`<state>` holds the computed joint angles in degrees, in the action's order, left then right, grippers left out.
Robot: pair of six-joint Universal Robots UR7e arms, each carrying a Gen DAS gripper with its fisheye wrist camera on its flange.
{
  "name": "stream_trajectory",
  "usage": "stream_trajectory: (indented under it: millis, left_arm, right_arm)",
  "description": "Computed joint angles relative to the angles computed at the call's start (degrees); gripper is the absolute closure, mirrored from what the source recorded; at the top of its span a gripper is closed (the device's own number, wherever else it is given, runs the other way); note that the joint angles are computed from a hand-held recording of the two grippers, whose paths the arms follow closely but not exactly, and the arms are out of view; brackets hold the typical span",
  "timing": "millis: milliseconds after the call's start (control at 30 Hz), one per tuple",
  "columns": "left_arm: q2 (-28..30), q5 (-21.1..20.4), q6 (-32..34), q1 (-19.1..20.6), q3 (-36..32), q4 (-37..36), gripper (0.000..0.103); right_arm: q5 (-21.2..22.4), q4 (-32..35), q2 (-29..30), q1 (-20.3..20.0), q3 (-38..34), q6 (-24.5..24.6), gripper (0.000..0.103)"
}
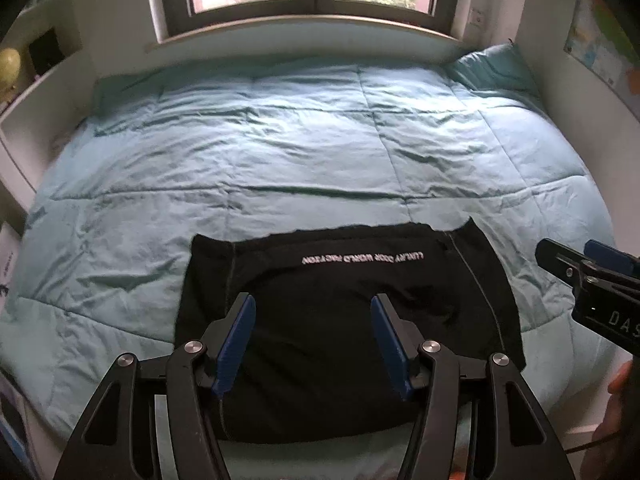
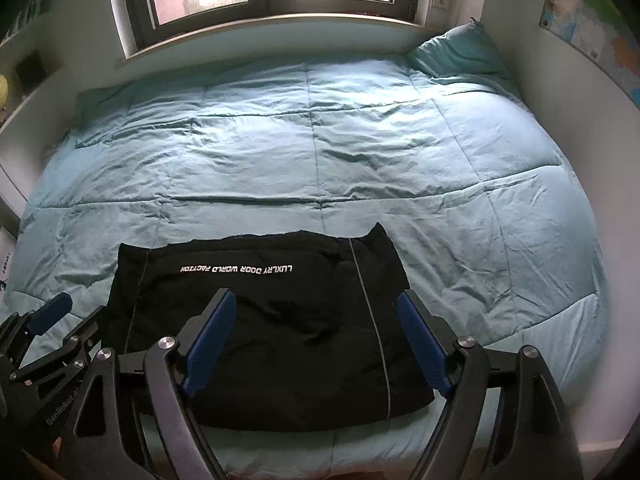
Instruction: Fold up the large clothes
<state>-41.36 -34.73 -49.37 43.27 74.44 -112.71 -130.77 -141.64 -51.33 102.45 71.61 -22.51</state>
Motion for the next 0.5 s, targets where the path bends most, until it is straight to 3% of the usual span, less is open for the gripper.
stream_trajectory:
  millis: [267, 500]
  left_arm:
    - [0.7, 0.6, -2.5, 0.6, -2.4, 5.8, 0.041]
    - [0.0, 5.2, -10.4, 0.6, -5.1, 16.3, 0.041]
  right_arm:
    - [-0.1, 2.7, 0.6, -0.5, -0.9, 1.2, 0.019]
    - [0.4, 3.6, 1.4, -0.7, -2.0, 1.2, 0.019]
